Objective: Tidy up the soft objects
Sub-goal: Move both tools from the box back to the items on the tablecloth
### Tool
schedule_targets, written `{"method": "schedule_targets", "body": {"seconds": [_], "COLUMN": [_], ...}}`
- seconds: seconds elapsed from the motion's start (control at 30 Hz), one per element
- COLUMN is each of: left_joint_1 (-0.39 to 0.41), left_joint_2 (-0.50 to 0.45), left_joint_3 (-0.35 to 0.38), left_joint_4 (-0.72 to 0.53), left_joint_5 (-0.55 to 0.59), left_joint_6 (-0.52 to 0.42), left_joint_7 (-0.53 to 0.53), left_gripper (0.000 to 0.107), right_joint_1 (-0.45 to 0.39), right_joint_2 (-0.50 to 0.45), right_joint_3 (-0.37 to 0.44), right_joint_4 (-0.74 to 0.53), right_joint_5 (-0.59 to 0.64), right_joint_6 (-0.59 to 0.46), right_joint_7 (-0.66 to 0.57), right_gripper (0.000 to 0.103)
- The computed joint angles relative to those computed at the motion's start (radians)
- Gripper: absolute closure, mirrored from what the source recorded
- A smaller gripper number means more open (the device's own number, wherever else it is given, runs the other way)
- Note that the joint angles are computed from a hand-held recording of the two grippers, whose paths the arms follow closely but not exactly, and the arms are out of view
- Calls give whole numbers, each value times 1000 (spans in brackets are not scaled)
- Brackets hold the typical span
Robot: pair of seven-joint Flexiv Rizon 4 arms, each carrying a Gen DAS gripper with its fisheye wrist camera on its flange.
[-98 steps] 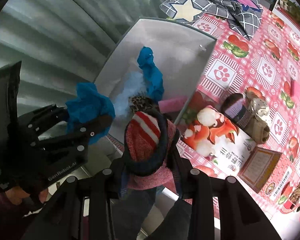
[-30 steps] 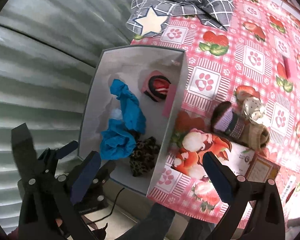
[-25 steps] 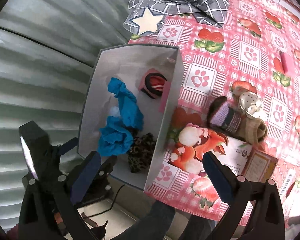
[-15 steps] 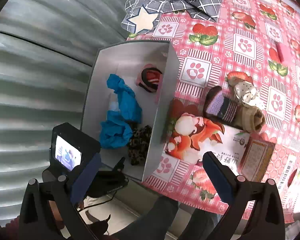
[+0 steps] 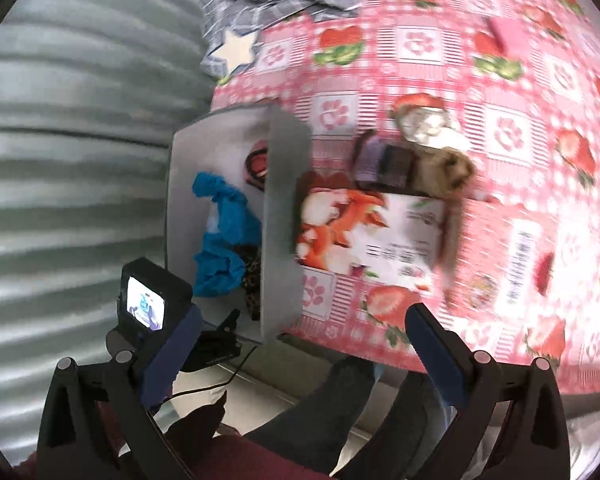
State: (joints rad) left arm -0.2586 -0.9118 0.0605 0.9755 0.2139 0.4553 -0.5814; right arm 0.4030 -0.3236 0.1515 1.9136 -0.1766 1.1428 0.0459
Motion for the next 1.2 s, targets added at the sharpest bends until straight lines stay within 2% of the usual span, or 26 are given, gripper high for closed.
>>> {"method": "schedule_targets", "body": {"seconds": [0.13,0.23,0.37,0.5,0.57,0.67,0.73,0.83,0.97,1.07,1.2], "left_joint_1": [-3,31,57,60,53,35,15,-14,-38,-56,-78], "left_joint_2": [2,20,2,-43,-39,31,35,60,91,87,69], "left_joint_3": [-1,-35,-70,-112,-125,-147,-152,-152,-140,-129,-114], "left_joint_4": [1,1,-100,-260,-274,-156,-151,-101,-33,-35,-64], "left_joint_5": [-3,-74,-175,-278,-316,-349,-353,-345,-321,-296,-261], "left_joint_6": [-15,-22,-122,-267,-298,-274,-289,-271,-246,-253,-268], "left_joint_7": [-13,-28,-58,-103,-128,-146,-151,-156,-176,-211,-261], "left_gripper": [4,4,4,4,4,4,4,4,4,4,4], "right_joint_1": [14,19,-18,-69,-92,-125,-149,-210,-306,-371,-425], "right_joint_2": [89,164,243,279,283,271,239,166,48,-37,-145], "right_joint_3": [-20,-36,-15,13,19,26,38,68,119,136,140], "right_joint_4": [127,237,343,403,421,425,391,282,148,43,-90], "right_joint_5": [-29,-104,-179,-166,-130,-8,138,382,639,743,807], "right_joint_6": [52,86,80,87,103,132,137,60,18,-71,-211], "right_joint_7": [134,290,439,451,415,272,98,-228,-570,-761,-934], "right_gripper": [1,1,1,1,1,1,1,1,1,1,1]}}
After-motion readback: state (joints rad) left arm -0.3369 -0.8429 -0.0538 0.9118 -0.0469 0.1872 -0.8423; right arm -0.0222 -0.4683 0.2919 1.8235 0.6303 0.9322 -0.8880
